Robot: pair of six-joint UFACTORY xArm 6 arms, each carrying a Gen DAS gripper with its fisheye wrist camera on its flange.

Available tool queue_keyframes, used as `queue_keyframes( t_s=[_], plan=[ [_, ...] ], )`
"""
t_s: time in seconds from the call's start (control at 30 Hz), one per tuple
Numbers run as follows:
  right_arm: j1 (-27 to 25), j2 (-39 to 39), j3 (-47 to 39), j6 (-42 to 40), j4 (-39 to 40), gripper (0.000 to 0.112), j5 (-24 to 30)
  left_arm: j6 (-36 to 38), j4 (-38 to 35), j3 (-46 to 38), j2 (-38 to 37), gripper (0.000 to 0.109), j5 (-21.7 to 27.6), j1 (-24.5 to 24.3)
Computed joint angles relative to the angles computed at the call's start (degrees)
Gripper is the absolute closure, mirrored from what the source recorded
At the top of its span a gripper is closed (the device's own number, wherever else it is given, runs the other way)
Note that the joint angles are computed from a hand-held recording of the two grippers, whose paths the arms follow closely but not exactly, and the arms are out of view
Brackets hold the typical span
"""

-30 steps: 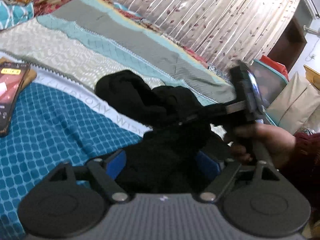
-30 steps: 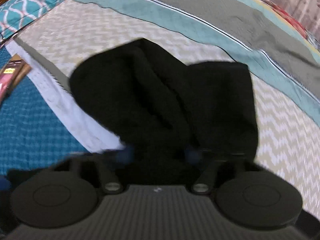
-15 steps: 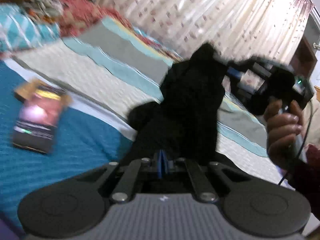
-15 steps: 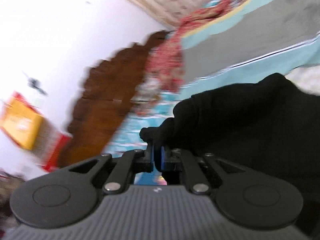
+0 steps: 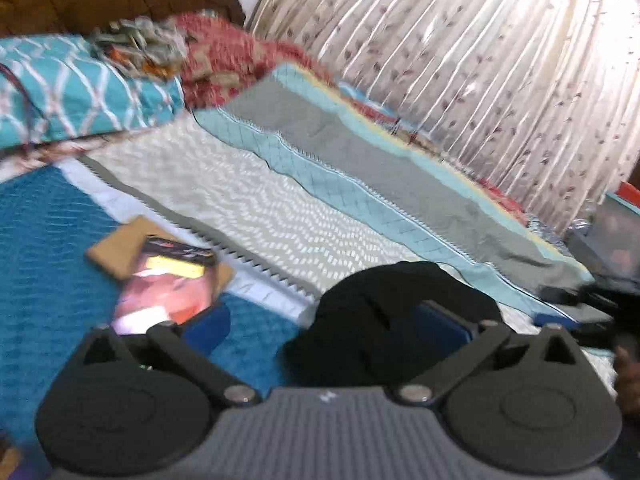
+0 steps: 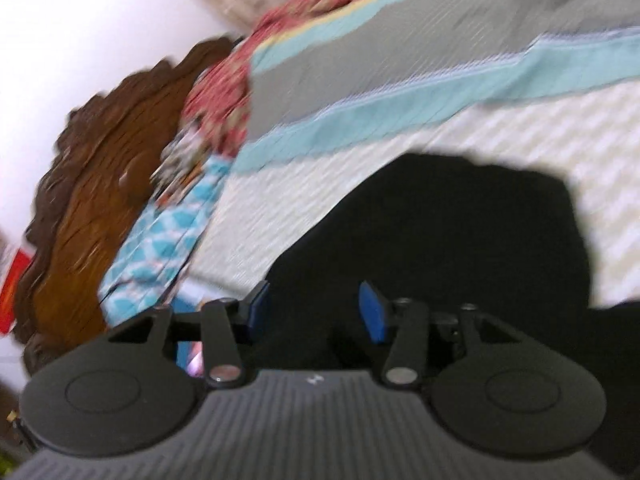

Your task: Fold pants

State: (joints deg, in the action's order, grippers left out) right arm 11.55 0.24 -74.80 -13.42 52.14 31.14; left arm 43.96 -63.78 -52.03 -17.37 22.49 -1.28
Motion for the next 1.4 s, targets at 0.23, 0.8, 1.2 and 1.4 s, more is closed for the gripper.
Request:
queue_keyframes(
  t_s=[0.23, 0.8, 1.2, 1.4],
  plan=[
    [-1.3, 3.89, -2.86, 11.19, -12.82, 0.06, -3.44, -8.2, 9.87, -11.02, 13.38, 0.104, 7.6, -4.62],
    [8.19, 28.24, -38.03, -7.37, -39.62, 0.037, 21.05, 22.43, -5.35, 8.64, -10.61, 0.104, 26.57, -13.68],
    [7.01, 31.07, -40.18, 12.0, -57.11, 0.099, 13.35, 23.44, -9.85, 6.94, -10.07, 0.104, 20.31, -13.56],
    [-6.27, 20.7, -32.41, 45.0, -74.77, 0.098, -0.64, 25.49, -16.54, 4.75, -10.73, 0.104, 9.99, -11.77]
  ],
)
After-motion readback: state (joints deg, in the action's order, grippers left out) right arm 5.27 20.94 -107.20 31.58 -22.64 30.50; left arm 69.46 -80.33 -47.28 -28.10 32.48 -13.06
